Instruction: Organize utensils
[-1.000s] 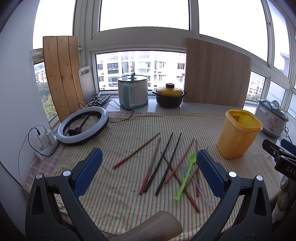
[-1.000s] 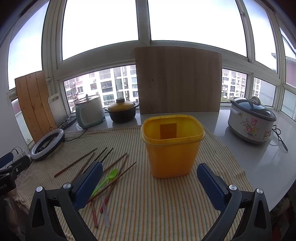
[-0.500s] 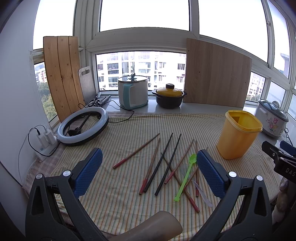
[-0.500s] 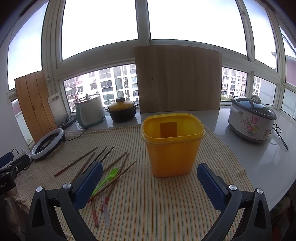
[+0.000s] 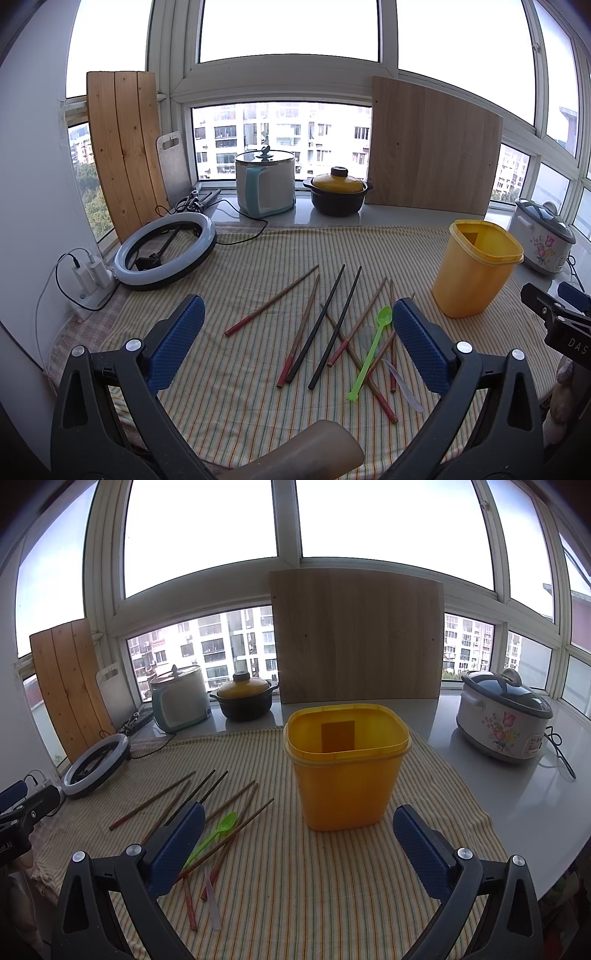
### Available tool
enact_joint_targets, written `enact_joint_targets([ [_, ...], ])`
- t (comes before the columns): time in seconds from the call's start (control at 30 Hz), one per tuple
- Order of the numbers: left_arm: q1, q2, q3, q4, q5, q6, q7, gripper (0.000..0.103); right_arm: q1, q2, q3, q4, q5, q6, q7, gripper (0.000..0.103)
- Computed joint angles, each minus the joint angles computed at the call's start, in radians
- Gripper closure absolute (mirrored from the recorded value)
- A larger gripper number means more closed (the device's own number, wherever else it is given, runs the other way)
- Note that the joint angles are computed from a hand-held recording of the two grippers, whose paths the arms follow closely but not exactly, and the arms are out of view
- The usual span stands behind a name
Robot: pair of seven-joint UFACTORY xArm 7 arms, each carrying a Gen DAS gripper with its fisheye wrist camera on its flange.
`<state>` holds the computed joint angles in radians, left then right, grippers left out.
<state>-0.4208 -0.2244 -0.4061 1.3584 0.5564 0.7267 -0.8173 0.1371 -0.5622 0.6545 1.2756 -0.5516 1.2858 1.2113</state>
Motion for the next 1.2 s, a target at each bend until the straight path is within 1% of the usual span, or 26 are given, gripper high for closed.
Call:
enact_joint_targets([
  [0.93,-0.006,0.002,0.0,0.001,-0.003,0.004,-0.007,0.0,0.018,0.006,-0.009,-0.013,0.003,0.002,0.012,0.0],
  [1.2,0.002,0.003,0.011,-0.028,0.004,-0.013,-0.02,0.0,0.028,0.023,-0.018,-0.007,0.009,0.006,0.012,0.0],
])
